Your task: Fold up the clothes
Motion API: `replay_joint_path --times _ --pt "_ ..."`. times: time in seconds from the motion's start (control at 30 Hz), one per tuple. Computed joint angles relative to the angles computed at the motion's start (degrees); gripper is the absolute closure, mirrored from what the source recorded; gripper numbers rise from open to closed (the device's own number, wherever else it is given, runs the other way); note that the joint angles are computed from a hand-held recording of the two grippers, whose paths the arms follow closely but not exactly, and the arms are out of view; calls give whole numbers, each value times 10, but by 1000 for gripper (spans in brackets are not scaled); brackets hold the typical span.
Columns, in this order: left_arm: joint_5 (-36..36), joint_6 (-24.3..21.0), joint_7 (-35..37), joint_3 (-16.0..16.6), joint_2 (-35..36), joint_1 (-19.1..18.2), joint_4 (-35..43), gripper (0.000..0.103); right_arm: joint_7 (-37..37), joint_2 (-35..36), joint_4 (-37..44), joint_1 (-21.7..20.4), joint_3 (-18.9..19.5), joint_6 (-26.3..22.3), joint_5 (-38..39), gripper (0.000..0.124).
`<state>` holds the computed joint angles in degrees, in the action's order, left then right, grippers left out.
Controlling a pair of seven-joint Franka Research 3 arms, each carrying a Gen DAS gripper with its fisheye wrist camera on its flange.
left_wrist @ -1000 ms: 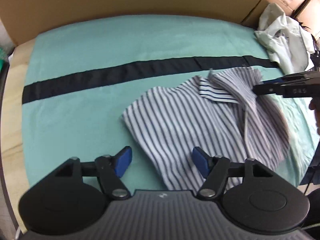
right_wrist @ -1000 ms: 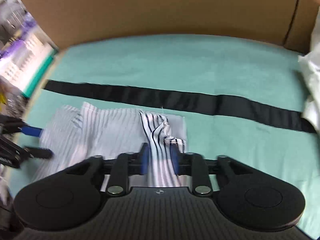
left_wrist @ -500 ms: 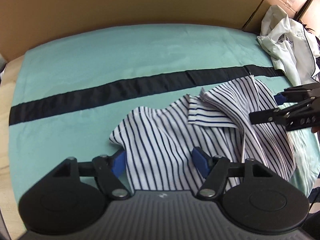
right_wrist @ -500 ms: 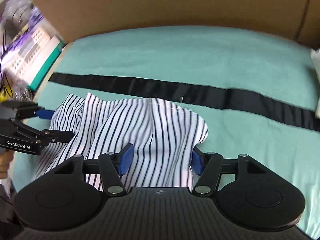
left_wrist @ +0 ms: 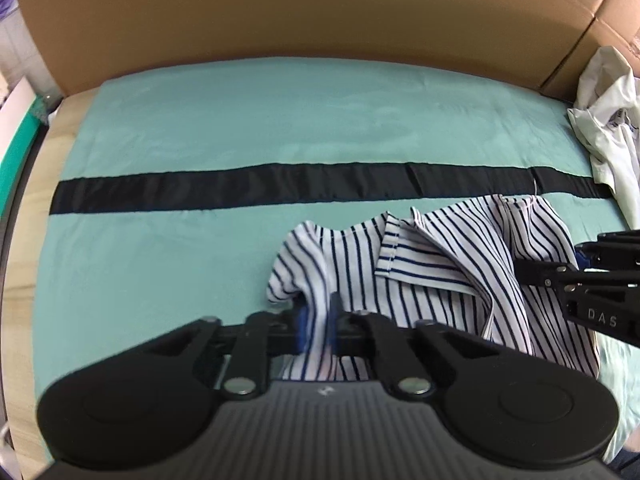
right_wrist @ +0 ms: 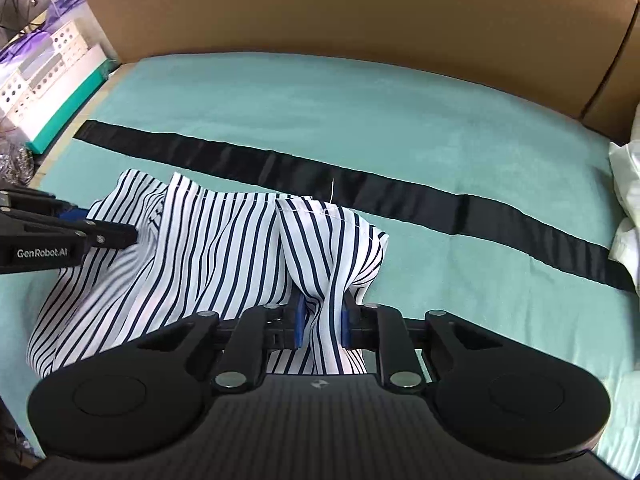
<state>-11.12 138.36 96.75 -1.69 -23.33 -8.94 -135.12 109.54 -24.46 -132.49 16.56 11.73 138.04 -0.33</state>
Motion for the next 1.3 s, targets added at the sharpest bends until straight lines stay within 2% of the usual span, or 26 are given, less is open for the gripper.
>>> replay_joint_path --times 0.1,0.37,0.63,0.87,1.0,1.17,1.3 --pt "7 7 -11 -6 -9 1 -9 103 14 -2 1 -3 6 -5 -7 115" --pt "0 28 3 6 -36 -12 -24 103 12 -4 14 5 6 -8 -5 119" --pt "29 64 7 28 -15 26 11 103 -9 57 80 22 -3 50 20 119" --pt "81 104 36 34 88 81 108 103 -21 192 197 34 -23 117 55 119" --pt "87 87 23 27 175 116 201 103 -32 283 279 49 -36 136 80 119" --pt "128 68 2 5 254 147 269 103 0 391 397 78 -61 109 30 119" --pt "169 56 -38 -1 283 161 282 100 -16 443 457 99 -76 75 2 117"
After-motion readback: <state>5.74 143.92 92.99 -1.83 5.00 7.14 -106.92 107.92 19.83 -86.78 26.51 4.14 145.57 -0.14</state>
